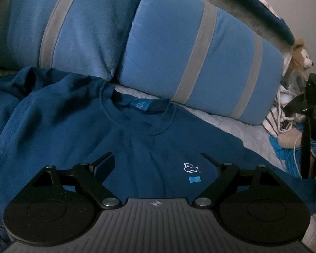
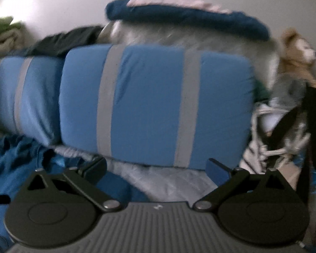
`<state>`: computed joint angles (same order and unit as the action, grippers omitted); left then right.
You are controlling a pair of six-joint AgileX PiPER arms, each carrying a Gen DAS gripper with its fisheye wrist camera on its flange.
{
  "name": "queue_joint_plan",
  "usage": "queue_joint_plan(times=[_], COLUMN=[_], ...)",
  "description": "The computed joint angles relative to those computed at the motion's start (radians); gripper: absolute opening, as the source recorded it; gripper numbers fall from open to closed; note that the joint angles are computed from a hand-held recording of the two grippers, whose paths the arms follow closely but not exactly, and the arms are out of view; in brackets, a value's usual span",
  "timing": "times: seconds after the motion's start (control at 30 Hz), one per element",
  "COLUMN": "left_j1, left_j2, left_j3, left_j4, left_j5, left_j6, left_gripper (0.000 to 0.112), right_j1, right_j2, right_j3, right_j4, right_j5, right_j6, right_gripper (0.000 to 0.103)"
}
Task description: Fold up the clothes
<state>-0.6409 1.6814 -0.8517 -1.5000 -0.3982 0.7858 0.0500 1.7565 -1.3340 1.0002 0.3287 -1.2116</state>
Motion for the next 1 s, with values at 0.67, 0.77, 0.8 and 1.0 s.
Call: queue_joint_plan(times=[0.67,0.77,0.8,1.0], left_j1=[0.023,0.026,0.027,0.027], left_j2=[0.013,0.022,0.024,0.029], left_j3=[-0.029,-0.037,-0.039,-0.038], left_j4=[-0.086,-0.113,-0.121,-0.1], left_j5=[0.062,0.065,0.065,0.068], left_j6=[0.1,0.13,0.138,0.129], left_gripper=[0.086,0.086,0.086,0.086], right_j1=[0.133,0.128,0.125,0.16], right_j2=[0.542,0.582,0.583,0.542], right_j3=[-0.55,-0.588,-0.584,-0.477], right_j4=[-0.774,-0.728,-0.692,-0.859], right_j5=[0.17,0.212,0.223,0.067], right_j6=[0.59,0.534,0.489,0.577], right_gripper=[0.086,0.045,0.029,0.003])
